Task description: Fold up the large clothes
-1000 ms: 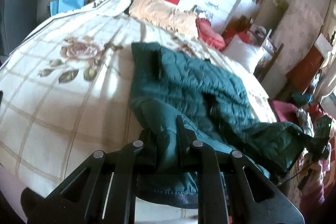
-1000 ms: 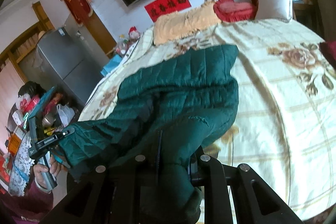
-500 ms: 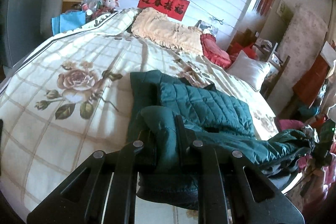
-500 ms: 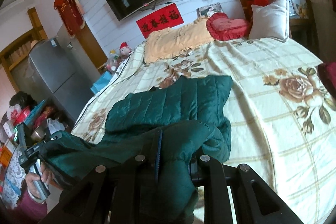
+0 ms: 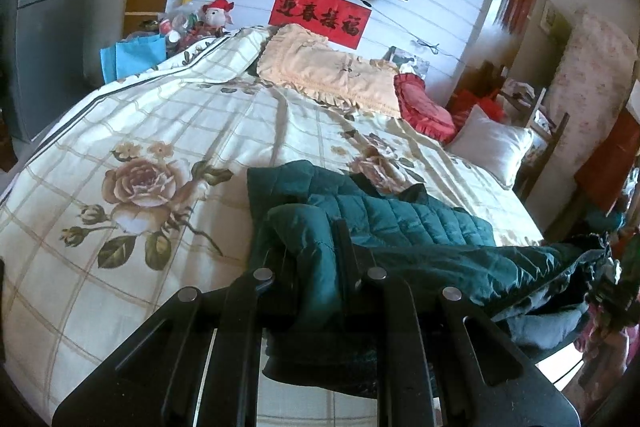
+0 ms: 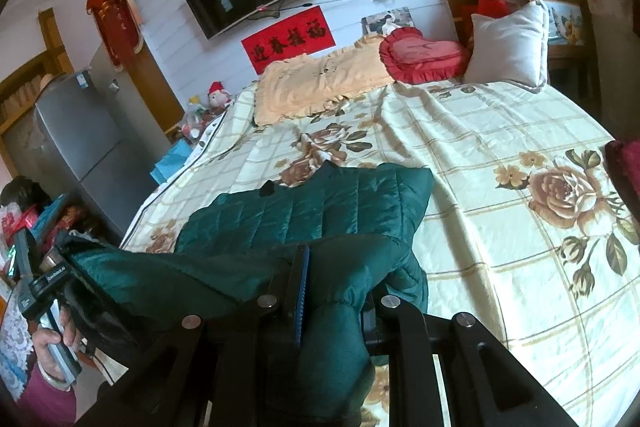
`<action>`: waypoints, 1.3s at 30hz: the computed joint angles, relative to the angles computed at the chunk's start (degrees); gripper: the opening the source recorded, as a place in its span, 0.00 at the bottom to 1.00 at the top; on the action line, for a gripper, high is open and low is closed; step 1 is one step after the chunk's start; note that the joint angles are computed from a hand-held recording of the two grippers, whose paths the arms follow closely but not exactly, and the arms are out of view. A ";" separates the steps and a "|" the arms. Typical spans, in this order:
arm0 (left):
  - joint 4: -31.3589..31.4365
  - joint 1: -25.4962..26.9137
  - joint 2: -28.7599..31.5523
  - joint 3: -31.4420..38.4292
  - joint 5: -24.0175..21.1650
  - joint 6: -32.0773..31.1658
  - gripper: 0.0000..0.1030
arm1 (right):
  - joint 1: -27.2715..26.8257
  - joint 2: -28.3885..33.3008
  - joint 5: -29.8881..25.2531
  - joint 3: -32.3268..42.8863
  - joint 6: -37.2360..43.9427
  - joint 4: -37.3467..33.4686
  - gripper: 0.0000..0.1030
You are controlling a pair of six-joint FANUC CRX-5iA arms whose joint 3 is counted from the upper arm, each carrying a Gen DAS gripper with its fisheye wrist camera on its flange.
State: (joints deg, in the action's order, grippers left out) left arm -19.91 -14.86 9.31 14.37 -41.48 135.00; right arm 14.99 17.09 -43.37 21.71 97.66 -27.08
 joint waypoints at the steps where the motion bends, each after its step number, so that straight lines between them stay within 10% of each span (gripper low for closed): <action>1: -0.16 0.07 0.51 0.66 -0.36 0.03 0.13 | 0.06 0.49 0.01 0.53 -0.40 0.34 0.16; 39: 5.58 5.53 22.02 25.08 -14.15 -4.76 0.13 | 3.25 26.75 -13.13 34.32 -18.11 17.22 0.15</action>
